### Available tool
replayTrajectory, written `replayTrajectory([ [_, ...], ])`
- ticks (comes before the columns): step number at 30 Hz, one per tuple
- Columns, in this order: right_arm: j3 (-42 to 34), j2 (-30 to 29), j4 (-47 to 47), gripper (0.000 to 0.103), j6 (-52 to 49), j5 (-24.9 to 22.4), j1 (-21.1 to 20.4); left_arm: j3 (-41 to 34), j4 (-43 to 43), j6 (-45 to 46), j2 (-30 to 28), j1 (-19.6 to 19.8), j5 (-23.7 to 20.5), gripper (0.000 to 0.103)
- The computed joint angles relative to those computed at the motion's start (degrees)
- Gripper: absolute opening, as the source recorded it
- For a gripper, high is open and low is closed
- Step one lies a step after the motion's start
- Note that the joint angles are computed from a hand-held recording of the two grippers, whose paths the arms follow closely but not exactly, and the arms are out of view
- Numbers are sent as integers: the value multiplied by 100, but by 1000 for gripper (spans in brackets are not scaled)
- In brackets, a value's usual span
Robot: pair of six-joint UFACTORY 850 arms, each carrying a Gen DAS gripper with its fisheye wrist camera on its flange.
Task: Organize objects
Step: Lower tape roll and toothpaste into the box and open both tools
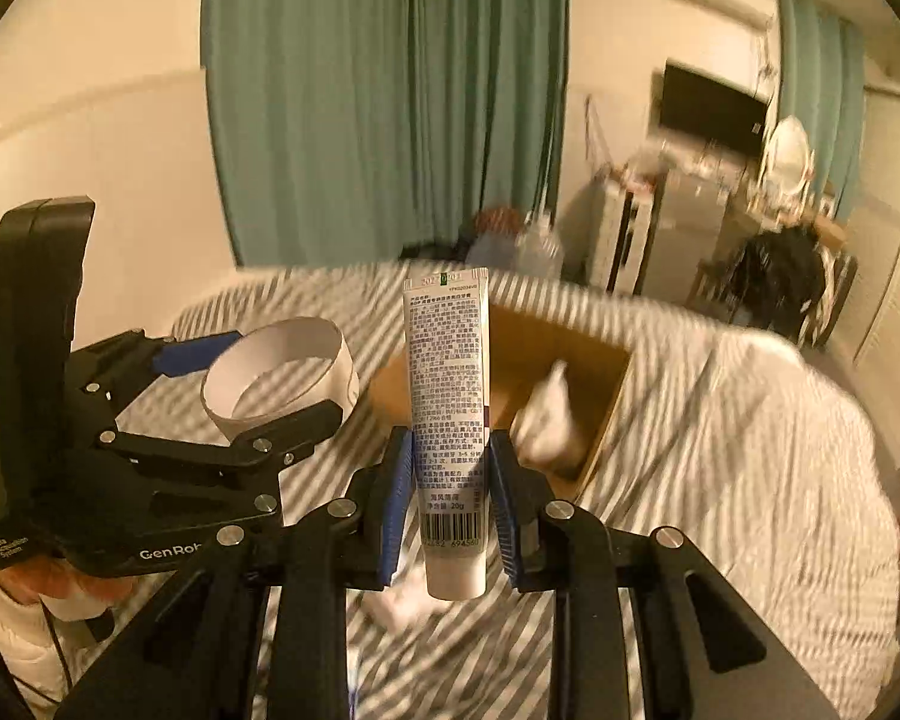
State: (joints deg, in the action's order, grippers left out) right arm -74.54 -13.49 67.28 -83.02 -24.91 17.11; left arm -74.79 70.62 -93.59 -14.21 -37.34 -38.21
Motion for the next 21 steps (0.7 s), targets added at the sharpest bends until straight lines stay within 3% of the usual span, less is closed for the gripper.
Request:
replayTrajectory([
  [6, -912, -451, -47, 25, 237, 108, 68, -860, 67, 536, -465, 276, -85, 84],
  [12, -2176, -1366, -801, 25, 1165, 62, 123, -2031, -219, 1479, -1361, 632, -358, 84],
  [21, -4304, -3088, -2529, 25, 3274, -435, 155, -2530, -697, 1630, -2054, 1237, 750, 84],
])
